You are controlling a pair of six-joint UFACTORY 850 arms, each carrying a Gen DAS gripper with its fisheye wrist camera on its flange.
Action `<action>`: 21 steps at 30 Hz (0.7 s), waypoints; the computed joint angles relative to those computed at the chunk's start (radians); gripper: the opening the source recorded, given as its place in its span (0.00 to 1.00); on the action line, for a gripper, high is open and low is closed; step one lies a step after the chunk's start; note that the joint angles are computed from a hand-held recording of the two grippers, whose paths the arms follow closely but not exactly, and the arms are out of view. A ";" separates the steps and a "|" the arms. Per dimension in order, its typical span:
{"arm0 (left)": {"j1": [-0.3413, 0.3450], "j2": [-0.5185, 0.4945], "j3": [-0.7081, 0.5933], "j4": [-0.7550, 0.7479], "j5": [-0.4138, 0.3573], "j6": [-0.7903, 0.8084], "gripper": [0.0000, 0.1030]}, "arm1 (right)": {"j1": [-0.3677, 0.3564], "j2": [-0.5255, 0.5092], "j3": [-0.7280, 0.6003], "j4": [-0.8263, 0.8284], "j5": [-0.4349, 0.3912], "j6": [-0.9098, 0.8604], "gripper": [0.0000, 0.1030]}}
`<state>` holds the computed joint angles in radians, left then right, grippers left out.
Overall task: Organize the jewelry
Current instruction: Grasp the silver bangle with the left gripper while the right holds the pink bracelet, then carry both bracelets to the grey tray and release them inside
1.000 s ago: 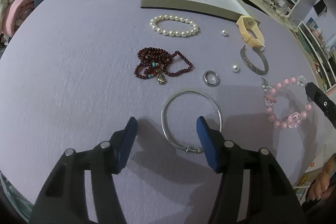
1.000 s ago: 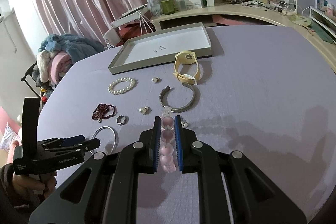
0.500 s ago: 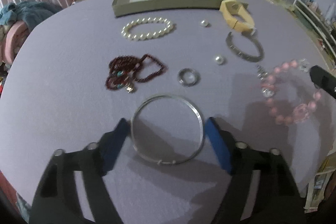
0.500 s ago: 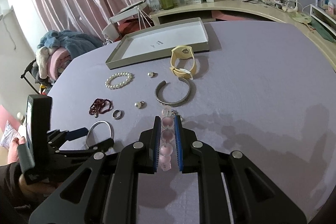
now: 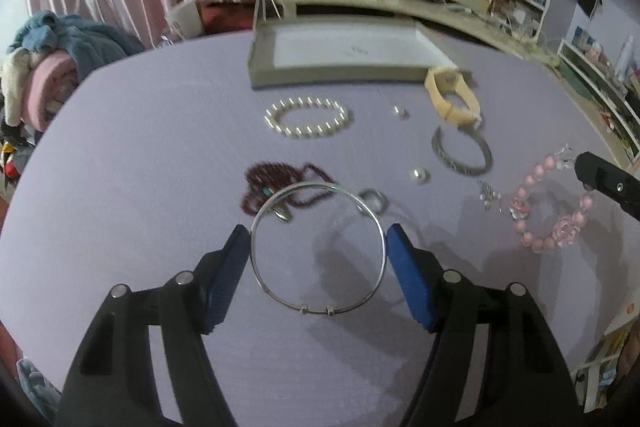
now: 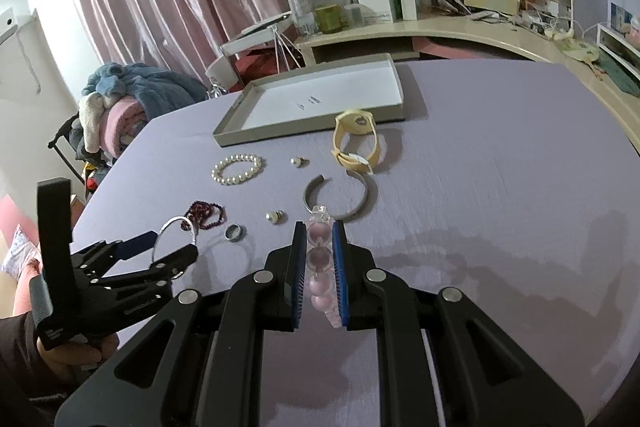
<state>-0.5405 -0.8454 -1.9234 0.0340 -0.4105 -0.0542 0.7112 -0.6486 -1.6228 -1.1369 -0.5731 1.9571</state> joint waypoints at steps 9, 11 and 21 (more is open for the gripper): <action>0.026 0.009 -0.028 0.051 0.044 -0.066 0.68 | -0.021 -0.016 -0.064 -0.073 -0.006 -0.010 0.13; 0.035 -0.004 -0.060 0.057 0.045 -0.066 0.68 | -0.031 -0.024 -0.089 -0.088 -0.013 -0.018 0.13; 0.068 -0.139 -0.344 -0.015 -0.026 0.041 0.68 | -0.089 -0.090 -0.235 -0.081 -0.043 -0.110 0.13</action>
<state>-0.4726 -0.9847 -2.2671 0.0188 -0.4370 -0.0137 0.6226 -0.7384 -1.8576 -1.2184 -0.6157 1.8474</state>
